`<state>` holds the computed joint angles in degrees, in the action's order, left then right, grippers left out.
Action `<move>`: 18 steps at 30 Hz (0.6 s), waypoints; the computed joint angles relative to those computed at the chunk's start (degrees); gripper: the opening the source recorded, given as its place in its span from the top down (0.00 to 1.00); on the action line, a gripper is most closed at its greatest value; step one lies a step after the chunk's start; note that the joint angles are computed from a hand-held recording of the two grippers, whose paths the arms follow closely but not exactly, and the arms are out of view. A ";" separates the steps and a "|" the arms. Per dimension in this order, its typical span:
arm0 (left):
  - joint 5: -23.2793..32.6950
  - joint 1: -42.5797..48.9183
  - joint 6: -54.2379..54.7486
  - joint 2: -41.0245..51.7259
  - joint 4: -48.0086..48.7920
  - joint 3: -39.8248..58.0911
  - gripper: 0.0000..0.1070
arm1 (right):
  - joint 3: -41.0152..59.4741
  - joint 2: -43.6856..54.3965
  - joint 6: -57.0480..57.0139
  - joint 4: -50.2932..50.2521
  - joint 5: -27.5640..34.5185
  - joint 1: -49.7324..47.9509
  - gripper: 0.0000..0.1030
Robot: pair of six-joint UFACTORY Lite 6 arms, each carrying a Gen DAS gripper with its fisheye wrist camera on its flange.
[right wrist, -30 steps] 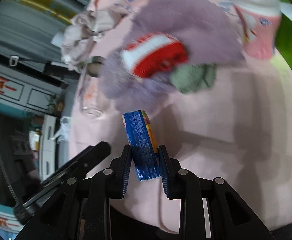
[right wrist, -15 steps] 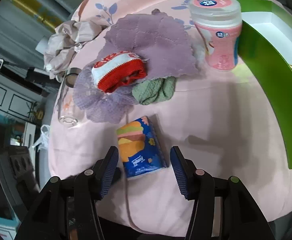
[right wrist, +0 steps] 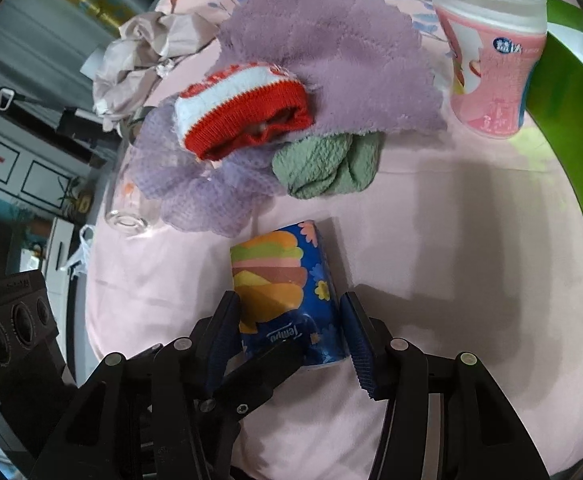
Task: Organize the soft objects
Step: 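Carry the colourful tissue pack into the green box and release it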
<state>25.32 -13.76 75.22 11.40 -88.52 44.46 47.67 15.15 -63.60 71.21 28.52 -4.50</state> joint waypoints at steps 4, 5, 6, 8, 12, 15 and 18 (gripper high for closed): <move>-2.45 -2.67 1.75 -3.71 -0.96 0.93 0.69 | -1.74 -5.89 -1.54 0.90 2.01 -3.07 0.47; -2.92 -3.62 2.74 -5.08 -1.96 1.33 0.69 | -2.29 -8.19 -1.54 0.75 2.36 -4.05 0.47; -3.19 -4.62 4.43 -5.41 -3.73 2.05 0.69 | -2.53 -9.72 -1.44 0.49 2.39 -4.65 0.47; -3.21 -6.15 5.20 -6.40 -4.52 3.69 0.69 | -2.94 -14.70 0.12 -1.73 2.83 -7.04 0.47; -3.01 -10.02 6.86 -5.71 -5.14 9.87 0.69 | -2.31 -21.22 1.04 -4.29 4.75 -13.20 0.47; -3.53 -12.66 5.15 -2.99 -2.67 16.01 0.69 | 0.38 -22.54 0.35 -5.22 7.53 -19.17 0.47; -3.67 -15.53 5.20 1.26 -2.17 22.96 0.69 | 3.71 -22.07 -1.01 -4.93 9.55 -25.13 0.47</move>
<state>21.65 -29.29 80.41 12.66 -90.69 67.42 51.38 -6.92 -64.61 66.28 38.07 -29.62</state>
